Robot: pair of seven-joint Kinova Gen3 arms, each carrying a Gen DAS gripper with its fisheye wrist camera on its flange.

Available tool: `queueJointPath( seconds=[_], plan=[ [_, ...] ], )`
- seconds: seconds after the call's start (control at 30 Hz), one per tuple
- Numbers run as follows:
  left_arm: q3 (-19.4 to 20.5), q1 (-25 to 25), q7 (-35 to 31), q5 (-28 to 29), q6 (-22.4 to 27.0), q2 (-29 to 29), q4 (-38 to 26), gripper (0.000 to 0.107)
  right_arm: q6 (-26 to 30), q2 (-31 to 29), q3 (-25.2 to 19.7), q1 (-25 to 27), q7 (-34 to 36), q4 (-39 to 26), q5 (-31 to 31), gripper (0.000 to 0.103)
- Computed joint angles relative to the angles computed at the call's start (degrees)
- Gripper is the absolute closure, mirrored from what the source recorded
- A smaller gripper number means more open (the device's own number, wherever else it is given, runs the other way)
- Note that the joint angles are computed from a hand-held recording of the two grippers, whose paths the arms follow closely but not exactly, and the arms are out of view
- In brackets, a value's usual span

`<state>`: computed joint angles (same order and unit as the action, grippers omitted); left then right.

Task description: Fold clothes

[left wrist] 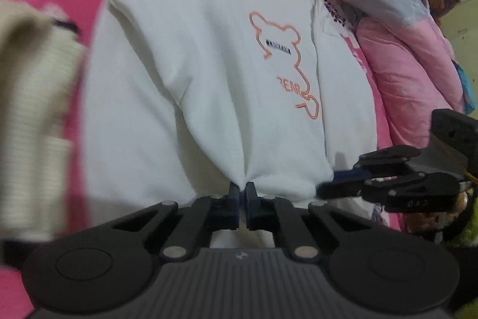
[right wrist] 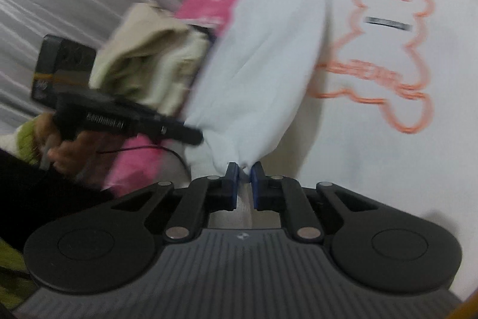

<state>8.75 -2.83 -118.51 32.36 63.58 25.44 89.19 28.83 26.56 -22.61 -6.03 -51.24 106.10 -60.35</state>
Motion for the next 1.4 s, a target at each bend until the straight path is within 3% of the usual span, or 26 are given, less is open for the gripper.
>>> queueJointPath(
  seconds=[0.1, 0.23, 0.4, 0.47, 0.6, 0.7, 0.73, 0.83, 0.93, 1.07, 1.17, 1.3, 1.4],
  plan=[
    [-1.2, 0.6, 0.2, -4.6, 2.2, -2.4, -1.0, 0.103, 4.5, 3.2, -2.0, 0.5, 0.6, -3.4, 0.0, 0.095],
    [-2.4, 2.6, 2.3, -9.5, 1.9, -2.5, -0.3, 0.103, 5.1, 7.6, -5.0, -1.5, -6.1, -8.6, 8.7, 0.095],
    [-2.7, 3.9, 2.5, -13.5, -1.4, -1.7, 2.2, 0.103, -0.3, 11.6, -12.4, -1.1, -13.7, -10.2, 20.3, 0.095],
    [-2.5, 5.0, 1.4, -16.1, -4.0, -1.8, 3.7, 0.102, -1.7, 12.1, -12.3, -3.0, -16.7, -10.9, 25.0, 0.095],
    [-2.3, 7.0, 0.7, -19.7, -7.3, -1.4, 6.0, 0.090, 0.2, 12.1, -5.5, -10.6, -24.2, -13.6, 33.7, 0.090],
    [-1.2, 4.6, -3.1, -17.8, -7.2, -3.1, 6.6, 0.082, 5.5, 11.1, -5.3, -8.7, -26.5, -15.6, 35.2, 0.083],
    [-1.1, 3.7, -4.3, -16.8, -6.8, -3.8, 6.5, 0.077, 7.8, 10.2, -5.1, -7.9, -28.5, -16.7, 36.7, 0.079],
    [-0.8, 1.3, -8.2, -12.8, -6.5, -5.4, 6.3, 0.075, 14.7, 8.6, -5.7, -5.1, -33.7, -22.1, 43.6, 0.073],
    [-0.1, 0.3, -11.3, -7.5, -10.0, -5.5, 6.9, 0.074, 19.4, 9.0, -1.7, -6.6, -38.1, -30.0, 50.1, 0.071],
    [2.5, 2.7, -14.1, -2.9, -16.3, -2.1, 7.5, 0.072, 17.9, 14.8, 0.9, -8.6, -42.4, -40.6, 58.4, 0.070],
    [2.6, 7.1, -13.4, -5.7, -21.3, -0.9, 8.5, 0.066, 13.2, 21.0, 5.3, -12.5, -44.5, -48.6, 63.3, 0.070],
    [1.5, 12.9, -8.6, -11.7, -27.0, 0.4, 9.6, 0.071, 9.2, 28.6, 13.5, -16.3, -44.5, -59.2, 58.2, 0.070],
    [2.9, 10.7, -6.0, -10.5, -28.0, 1.0, 10.6, 0.081, 6.2, 34.8, 21.2, -20.1, -46.9, -67.2, 54.6, 0.070]
  ],
)
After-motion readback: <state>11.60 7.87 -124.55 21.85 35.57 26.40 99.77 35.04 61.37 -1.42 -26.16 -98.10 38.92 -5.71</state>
